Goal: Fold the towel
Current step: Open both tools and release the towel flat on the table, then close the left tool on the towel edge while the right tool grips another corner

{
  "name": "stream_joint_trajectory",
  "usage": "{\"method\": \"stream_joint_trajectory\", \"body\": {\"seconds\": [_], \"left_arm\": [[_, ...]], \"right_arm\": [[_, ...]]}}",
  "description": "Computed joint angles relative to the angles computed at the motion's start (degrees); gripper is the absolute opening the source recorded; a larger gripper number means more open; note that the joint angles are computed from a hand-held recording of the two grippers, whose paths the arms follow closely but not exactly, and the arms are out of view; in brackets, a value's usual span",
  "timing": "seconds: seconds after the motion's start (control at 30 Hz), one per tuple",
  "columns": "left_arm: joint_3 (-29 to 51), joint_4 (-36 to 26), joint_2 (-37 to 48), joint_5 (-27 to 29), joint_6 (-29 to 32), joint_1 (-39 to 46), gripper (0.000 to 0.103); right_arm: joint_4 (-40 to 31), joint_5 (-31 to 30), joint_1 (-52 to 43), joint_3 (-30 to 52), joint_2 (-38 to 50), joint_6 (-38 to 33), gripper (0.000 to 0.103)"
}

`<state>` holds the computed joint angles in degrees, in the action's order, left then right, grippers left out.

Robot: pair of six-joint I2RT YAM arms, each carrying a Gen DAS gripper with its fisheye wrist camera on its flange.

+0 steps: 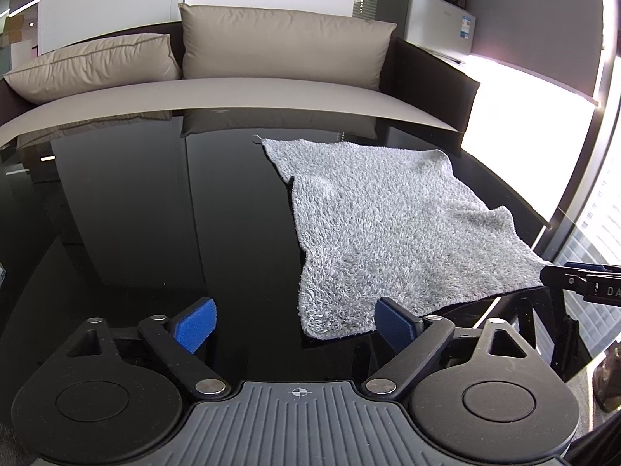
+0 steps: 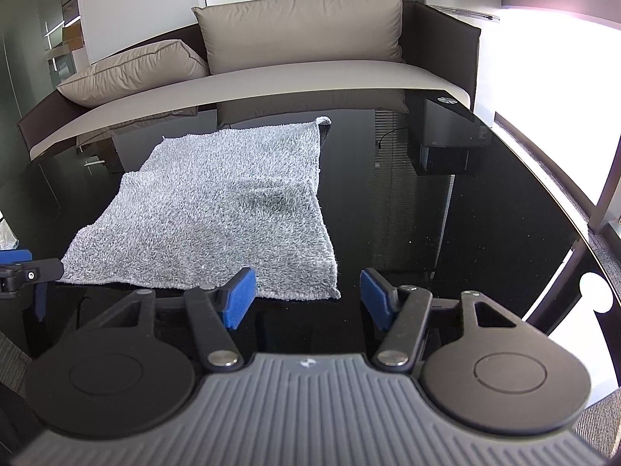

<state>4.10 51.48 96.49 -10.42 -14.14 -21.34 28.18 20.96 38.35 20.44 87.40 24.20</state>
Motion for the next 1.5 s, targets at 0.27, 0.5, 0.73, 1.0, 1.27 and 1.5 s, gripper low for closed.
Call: {"method": "stream_joint_trajectory", "body": {"seconds": [0.27, 0.5, 0.73, 1.0, 1.27, 1.5], "left_arm": [[0.8, 1.2, 2.2, 0.3, 0.8, -1.4, 0.067], [1.0, 2.8, 3.4, 0.2, 1.5, -2.1, 0.045], [1.2, 1.4, 2.8, -0.5, 2.1, -3.1, 0.023], [1.4, -0.1, 1.7, 0.5, 2.1, -2.0, 0.006], [0.8, 0.3, 0.8, 2.0, 1.4, -0.8, 0.003], [-0.4, 2.0, -0.4, 2.4, 1.3, -0.6, 0.003]], "right_arm": [[-0.6, -1.0, -0.3, 0.8, 1.1, -0.3, 0.055], [-0.9, -0.5, -0.2, 0.9, 1.2, -0.7, 0.041], [-1.5, -0.5, 0.0, 1.1, 1.0, -1.4, 0.026], [-2.0, -2.2, -0.2, 1.1, 0.5, -1.0, 0.007], [-1.0, -2.5, 0.1, 0.5, -0.3, -0.7, 0.006], [-0.1, -3.1, 0.0, -0.5, -2.1, -0.2, 0.006]]}}
